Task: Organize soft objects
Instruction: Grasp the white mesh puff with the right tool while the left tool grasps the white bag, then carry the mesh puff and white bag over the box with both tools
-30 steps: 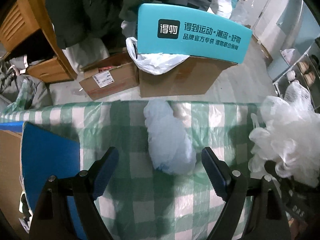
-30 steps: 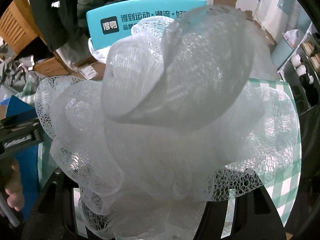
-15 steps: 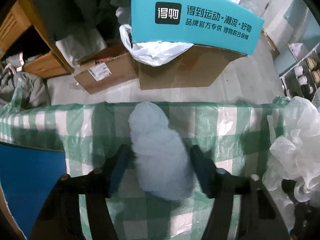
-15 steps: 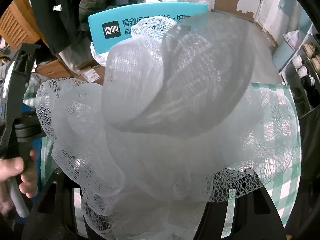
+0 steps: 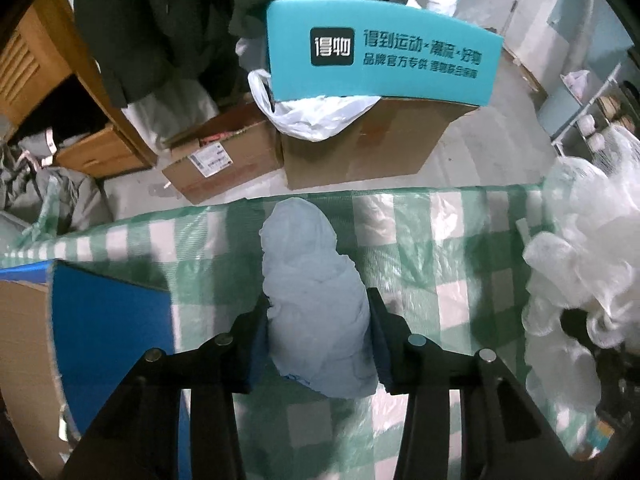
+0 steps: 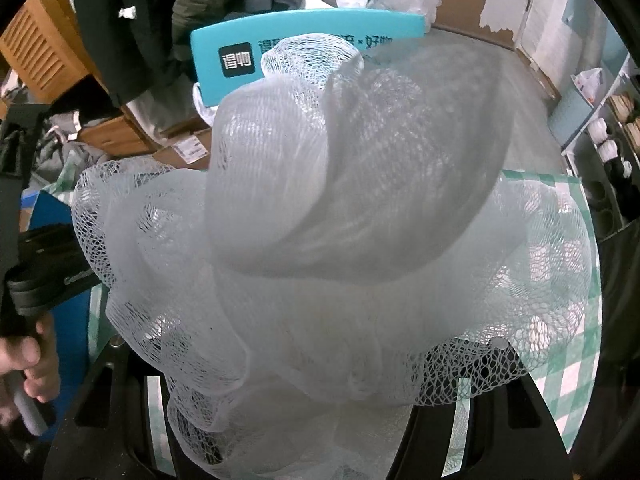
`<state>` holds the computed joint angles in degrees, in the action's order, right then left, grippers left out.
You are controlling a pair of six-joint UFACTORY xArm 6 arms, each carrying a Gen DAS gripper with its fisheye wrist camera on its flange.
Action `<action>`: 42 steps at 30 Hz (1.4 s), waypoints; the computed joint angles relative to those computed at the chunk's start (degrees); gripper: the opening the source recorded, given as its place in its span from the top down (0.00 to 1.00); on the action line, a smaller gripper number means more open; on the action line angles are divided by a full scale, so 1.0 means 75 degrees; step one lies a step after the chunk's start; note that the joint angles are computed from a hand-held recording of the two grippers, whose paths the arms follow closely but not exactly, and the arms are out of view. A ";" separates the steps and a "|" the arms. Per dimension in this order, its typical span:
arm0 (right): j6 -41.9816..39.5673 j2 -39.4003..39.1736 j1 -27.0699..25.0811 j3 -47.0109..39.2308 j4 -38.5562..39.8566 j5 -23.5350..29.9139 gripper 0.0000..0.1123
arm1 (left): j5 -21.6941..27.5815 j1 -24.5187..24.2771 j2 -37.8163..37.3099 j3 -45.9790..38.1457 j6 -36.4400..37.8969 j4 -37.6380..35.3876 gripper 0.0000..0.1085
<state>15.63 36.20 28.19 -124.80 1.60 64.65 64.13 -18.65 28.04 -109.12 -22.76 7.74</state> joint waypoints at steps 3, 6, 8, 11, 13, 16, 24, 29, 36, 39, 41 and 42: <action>-0.0004 -0.0109 0.0054 0.0061 -0.0021 -0.0032 0.44 | -0.0049 -0.0037 -0.0377 0.0352 0.0142 0.0196 0.59; -0.0019 -0.0260 0.0118 0.0162 -0.0040 -0.0100 0.44 | -0.0200 -0.0042 -0.0813 0.0805 0.0226 0.0303 0.59; -0.0012 -0.0397 0.0160 0.0298 -0.0062 -0.0168 0.44 | -0.0290 -0.0047 -0.1118 0.1117 0.0258 0.0393 0.59; 0.0006 -0.0609 0.0212 0.0529 -0.0084 -0.0283 0.44 | -0.0432 -0.0054 -0.1576 0.1567 0.0305 0.0500 0.59; -0.0016 -0.0750 0.0239 0.0703 -0.0082 -0.0372 0.44 | -0.0498 -0.0065 -0.1874 0.1850 0.0354 0.0599 0.59; -0.0013 -0.0931 0.0276 0.0920 -0.0101 -0.0429 0.44 | -0.0569 -0.0074 -0.2212 0.2158 0.0321 0.0639 0.59; -0.0017 -0.1382 0.0442 0.1309 -0.0183 -0.0547 0.44 | -0.0930 -0.0182 -0.3146 0.3013 0.0136 0.0835 0.59; -0.0050 -0.1718 0.0601 0.1619 -0.0213 -0.0701 0.44 | -0.1072 -0.0235 -0.3601 0.3430 -0.0037 0.1003 0.59; -0.0190 -0.1731 0.0872 0.1391 -0.0194 -0.0704 0.44 | -0.1133 -0.0244 -0.4171 0.3890 -0.0231 0.1369 0.59; -0.0267 -0.1581 0.1004 0.1107 -0.0169 -0.0601 0.44 | -0.1117 -0.0229 -0.4432 0.4101 -0.0313 0.1677 0.59; -0.0309 -0.1442 0.1085 0.0845 -0.0150 -0.0506 0.44 | -0.1108 -0.0147 -0.4584 0.4208 -0.0292 0.1581 0.59; -0.0329 -0.1361 0.1123 0.0705 -0.0143 -0.0464 0.44 | -0.1093 -0.0076 -0.4659 0.4259 -0.0289 0.1503 0.59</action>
<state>13.16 25.99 36.61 -119.51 0.53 61.17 55.92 -19.23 -6.90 -77.17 -24.93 19.01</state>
